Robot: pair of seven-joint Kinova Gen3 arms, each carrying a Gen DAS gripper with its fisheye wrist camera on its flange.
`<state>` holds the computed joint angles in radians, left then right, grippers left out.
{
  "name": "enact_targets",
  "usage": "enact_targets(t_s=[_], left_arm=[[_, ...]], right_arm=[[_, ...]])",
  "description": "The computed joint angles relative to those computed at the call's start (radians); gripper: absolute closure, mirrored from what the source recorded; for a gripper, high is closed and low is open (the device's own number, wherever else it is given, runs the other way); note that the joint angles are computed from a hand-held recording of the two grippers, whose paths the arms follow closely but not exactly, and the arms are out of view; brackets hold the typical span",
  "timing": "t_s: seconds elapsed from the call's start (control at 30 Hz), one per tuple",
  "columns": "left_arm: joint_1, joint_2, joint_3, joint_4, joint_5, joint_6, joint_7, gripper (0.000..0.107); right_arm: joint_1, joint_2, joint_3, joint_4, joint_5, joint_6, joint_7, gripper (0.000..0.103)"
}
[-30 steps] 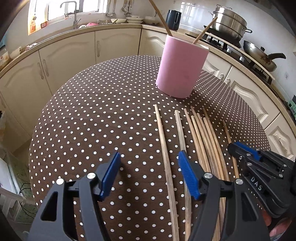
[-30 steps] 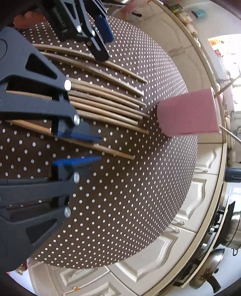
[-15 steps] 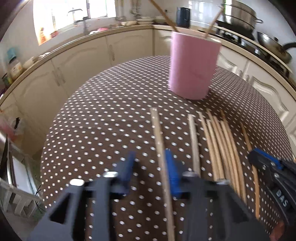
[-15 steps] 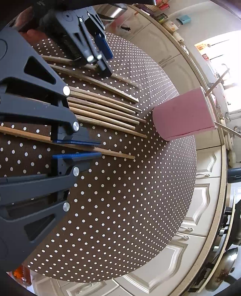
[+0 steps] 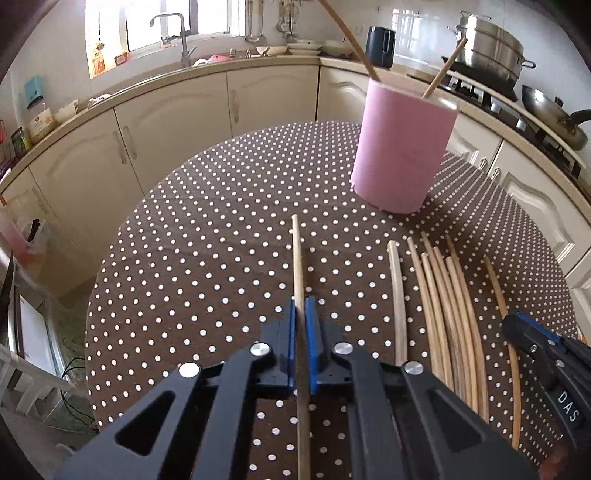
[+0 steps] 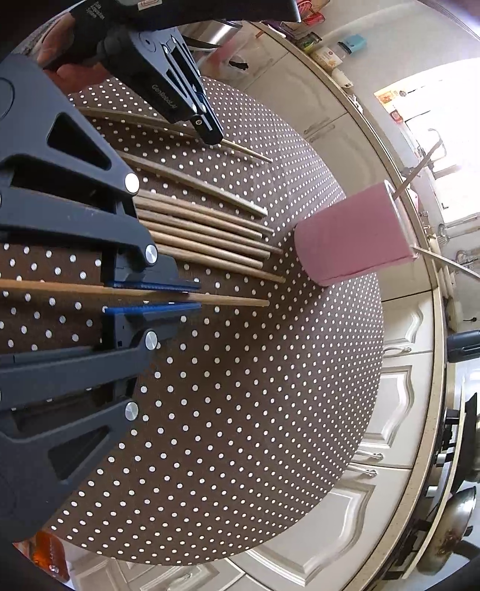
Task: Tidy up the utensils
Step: 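Lift both held chopsticks upright and carry them above the pink cup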
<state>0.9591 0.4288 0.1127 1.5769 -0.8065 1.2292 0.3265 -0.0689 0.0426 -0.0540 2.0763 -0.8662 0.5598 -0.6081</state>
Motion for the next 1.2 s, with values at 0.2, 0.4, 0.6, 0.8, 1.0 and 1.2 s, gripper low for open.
enact_targets(t_s=[0.2,0.4,0.6,0.8,1.0,1.2], left_arm=[[0.036,-0.016,0.004,0.004,-0.054,0.030,0.044,0.101],[0.056,-0.034,0.016,-0.001,-0.104,0.076,0.065,0.101],[0.067,-0.058,0.032,-0.004,-0.160,0.112,0.083,0.101],[0.078,-0.073,0.047,-0.018,-0.215,0.163,0.093,0.101],[0.090,-0.072,0.057,-0.052,-0.255,0.228,0.067,0.102],[0.101,-0.079,0.059,-0.072,-0.309,0.267,0.050,0.102]], right_arm=[[-0.008,-0.040,0.012,0.011,-0.020,-0.006,0.002,0.097],[-0.015,-0.099,0.059,0.023,-0.114,0.019,0.098,0.097],[-0.035,-0.155,0.104,0.018,-0.153,0.021,0.109,0.097],[-0.069,-0.209,0.132,0.029,-0.190,-0.030,0.124,0.097],[-0.112,-0.229,0.189,0.021,-0.256,-0.061,0.104,0.097],[-0.159,-0.251,0.192,0.002,-0.288,-0.120,0.131,0.097]])
